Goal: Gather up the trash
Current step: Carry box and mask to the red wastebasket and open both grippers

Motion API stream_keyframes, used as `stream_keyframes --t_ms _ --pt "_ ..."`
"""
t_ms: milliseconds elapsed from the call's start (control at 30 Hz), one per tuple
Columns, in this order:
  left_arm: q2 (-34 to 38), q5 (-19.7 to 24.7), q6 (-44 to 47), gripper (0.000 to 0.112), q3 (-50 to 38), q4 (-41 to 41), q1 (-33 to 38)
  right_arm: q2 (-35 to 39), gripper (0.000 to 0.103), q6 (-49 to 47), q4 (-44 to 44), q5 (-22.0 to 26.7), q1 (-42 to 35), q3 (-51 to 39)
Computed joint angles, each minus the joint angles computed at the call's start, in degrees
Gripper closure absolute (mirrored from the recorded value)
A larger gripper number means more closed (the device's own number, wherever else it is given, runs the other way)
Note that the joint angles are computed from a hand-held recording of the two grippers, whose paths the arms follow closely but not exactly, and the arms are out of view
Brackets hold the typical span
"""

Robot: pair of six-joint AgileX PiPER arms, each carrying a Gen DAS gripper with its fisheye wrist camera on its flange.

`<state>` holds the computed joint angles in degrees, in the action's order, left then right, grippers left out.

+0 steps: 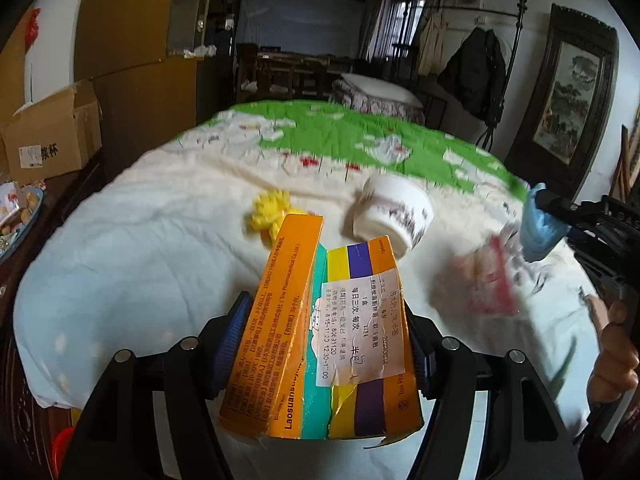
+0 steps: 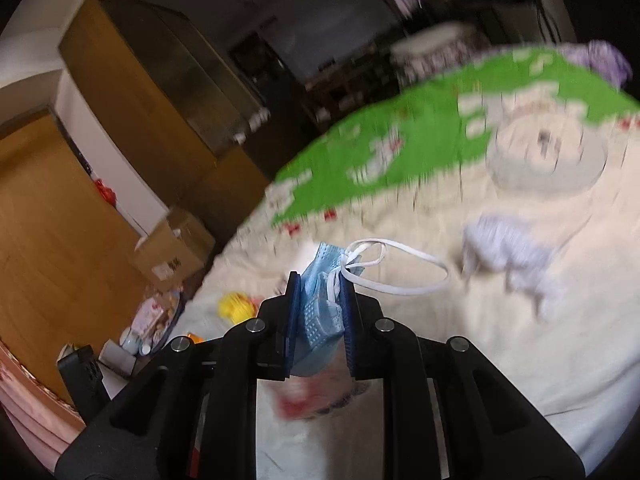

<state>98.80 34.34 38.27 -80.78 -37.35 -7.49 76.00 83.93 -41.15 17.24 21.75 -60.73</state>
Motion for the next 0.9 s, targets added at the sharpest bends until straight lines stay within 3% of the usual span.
stream_keyframes --t_ms 100,200,367,533,700,900 --pt "-2.7 1.0 1.6 0.045 1.2 -2.1 1.2 -1.9 0.083 5.7 -9.4 7.9 4.5 -1.7" --pt "-6.1 1.1 2.4 0.045 3.0 -2.6 2.3 -5.4 0.082 4.1 -7.4 8.0 5.0 -0.9" --pt "-11.4 3.2 3.5 0.045 5.4 -3.6 5.2 -8.6 0.082 9.6 -14.7 14.4 13.2 -1.0" --pt "-17.8 6.0 4.4 0.045 7.8 -3.2 10.2 -8.7 0.082 12.0 -17.7 17.5 20.6 -2.5" --pt "-24.3 9.9 9.3 0.045 11.3 -5.7 19.7 -7.2 0.082 13.6 -21.3 21.6 29.1 -6.0" --pt "-26.7 18.4 18.1 0.044 14.6 -10.1 38.3 -3.5 0.082 11.6 -22.2 25.3 36.8 -11.1"
